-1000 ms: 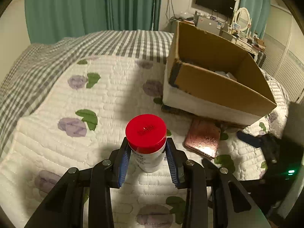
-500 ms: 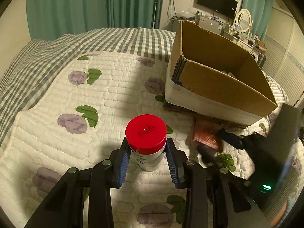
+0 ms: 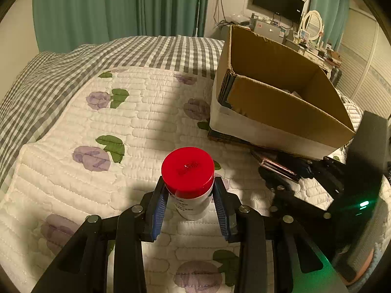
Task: Organize rigid objects
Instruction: 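Lower the bottle and phone case into the box and open both grippers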
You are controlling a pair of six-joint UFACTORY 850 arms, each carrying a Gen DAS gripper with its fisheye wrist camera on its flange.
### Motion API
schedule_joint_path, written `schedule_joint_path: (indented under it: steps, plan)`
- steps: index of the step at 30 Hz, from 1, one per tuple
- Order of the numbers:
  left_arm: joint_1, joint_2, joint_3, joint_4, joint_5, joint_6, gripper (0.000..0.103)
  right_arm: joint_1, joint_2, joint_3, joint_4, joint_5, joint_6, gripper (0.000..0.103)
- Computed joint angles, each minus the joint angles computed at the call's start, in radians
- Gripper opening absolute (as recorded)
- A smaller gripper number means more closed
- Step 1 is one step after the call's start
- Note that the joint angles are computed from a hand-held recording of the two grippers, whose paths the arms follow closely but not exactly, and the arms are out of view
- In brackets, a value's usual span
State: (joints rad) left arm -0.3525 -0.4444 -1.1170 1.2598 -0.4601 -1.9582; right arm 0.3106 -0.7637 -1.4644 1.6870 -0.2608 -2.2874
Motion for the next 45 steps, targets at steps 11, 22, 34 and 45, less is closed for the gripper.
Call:
schedule_joint_path:
  steps: [11, 22, 34, 45]
  plan:
    - [-0.061, 0.051, -0.016, 0.04, -0.077, -0.003, 0.037, -0.108, 0.107, 0.032, -0.284, -0.232, 0.378, 0.009]
    - [-0.067, 0.023, -0.223, 0.022, -0.088, 0.209, 0.037, -0.195, 0.179, -0.067, -0.236, -0.36, 0.439, 0.009]
    - [0.022, -0.268, -0.557, -0.321, -0.064, 0.66, 0.037, -0.198, -0.02, -0.387, -0.386, -0.323, 0.638, 0.009]
    - [0.035, -0.348, -0.63, -0.439, -0.083, 0.753, 0.04, -0.197, -0.138, -0.508, -0.576, -0.342, 0.834, 0.009]
